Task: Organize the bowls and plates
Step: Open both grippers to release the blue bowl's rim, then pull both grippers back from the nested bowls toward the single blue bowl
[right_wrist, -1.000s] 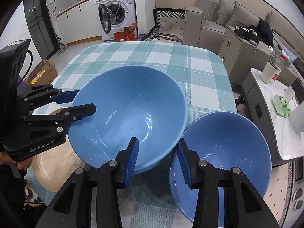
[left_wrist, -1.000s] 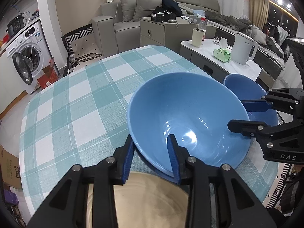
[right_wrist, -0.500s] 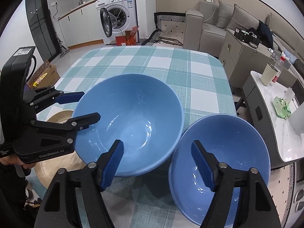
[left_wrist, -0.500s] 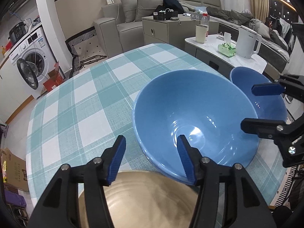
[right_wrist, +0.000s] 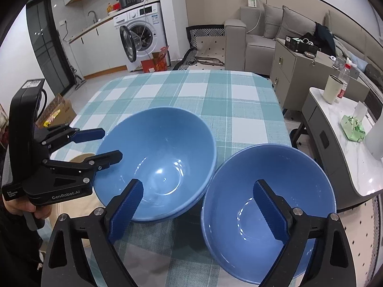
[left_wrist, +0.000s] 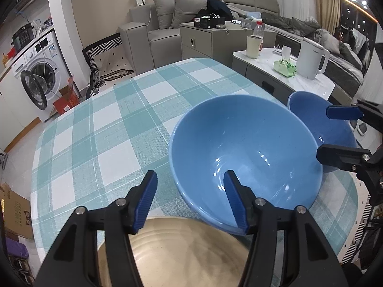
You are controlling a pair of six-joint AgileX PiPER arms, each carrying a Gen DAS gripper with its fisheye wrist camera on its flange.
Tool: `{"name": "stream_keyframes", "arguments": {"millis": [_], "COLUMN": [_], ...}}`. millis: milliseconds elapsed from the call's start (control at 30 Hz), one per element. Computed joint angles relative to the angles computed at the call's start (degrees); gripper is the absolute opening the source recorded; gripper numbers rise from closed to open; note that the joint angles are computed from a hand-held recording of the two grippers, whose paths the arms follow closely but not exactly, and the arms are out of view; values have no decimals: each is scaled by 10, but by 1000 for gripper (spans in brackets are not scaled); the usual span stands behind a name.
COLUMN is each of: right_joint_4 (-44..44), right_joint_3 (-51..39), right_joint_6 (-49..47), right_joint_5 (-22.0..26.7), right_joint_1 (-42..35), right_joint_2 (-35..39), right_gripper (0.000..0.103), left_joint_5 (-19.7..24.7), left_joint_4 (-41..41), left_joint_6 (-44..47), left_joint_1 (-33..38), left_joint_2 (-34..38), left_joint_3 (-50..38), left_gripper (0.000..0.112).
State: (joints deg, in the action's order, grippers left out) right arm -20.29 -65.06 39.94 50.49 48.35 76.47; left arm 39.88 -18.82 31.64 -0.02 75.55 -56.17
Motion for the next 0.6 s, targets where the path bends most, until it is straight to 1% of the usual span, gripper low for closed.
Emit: {"name": "stream_keyframes", "arguments": {"millis": [100, 133, 233, 367, 433, 467, 500, 533, 600], "right_joint_4": [0, 4, 11, -13, -22, -28, -34, -41, -62], "right_joint_3": [17, 25, 56, 76, 88, 93, 98, 103, 111], "right_joint_6": [10, 12, 25, 54, 68, 76, 83, 90, 112], "right_joint_5": [-12, -20, -51, -55, -55, -54, -52, -50, -40], "right_joint_1": [-7, -11, -22, -21, -23, -24, -24, -24, -16], "right_joint_2": [-22, -30, -64, -91, -107, -115, -123, -130, -142], "right_gripper": [99, 101, 102, 102, 102, 102, 102, 102, 102], "left_joint_5": [16, 20, 22, 28, 30, 27, 14, -1, -6], "left_joint_4": [-35, -41, -39, -55, -63, -66, -71, -77, -81], "left_joint_6": [28, 32, 25, 31, 32, 31, 30, 32, 38], "left_joint_1": [10, 10, 3, 2, 4, 4, 3, 1, -2], "left_joint_2": [0, 0, -2, -6, -9, -12, -20, -31, -39], "left_joint_3": [-8, -10, -16, -21, -24, -23, -17, -9, -9], "left_gripper": [60, 60, 60, 61, 68, 86, 97, 99, 100]}}
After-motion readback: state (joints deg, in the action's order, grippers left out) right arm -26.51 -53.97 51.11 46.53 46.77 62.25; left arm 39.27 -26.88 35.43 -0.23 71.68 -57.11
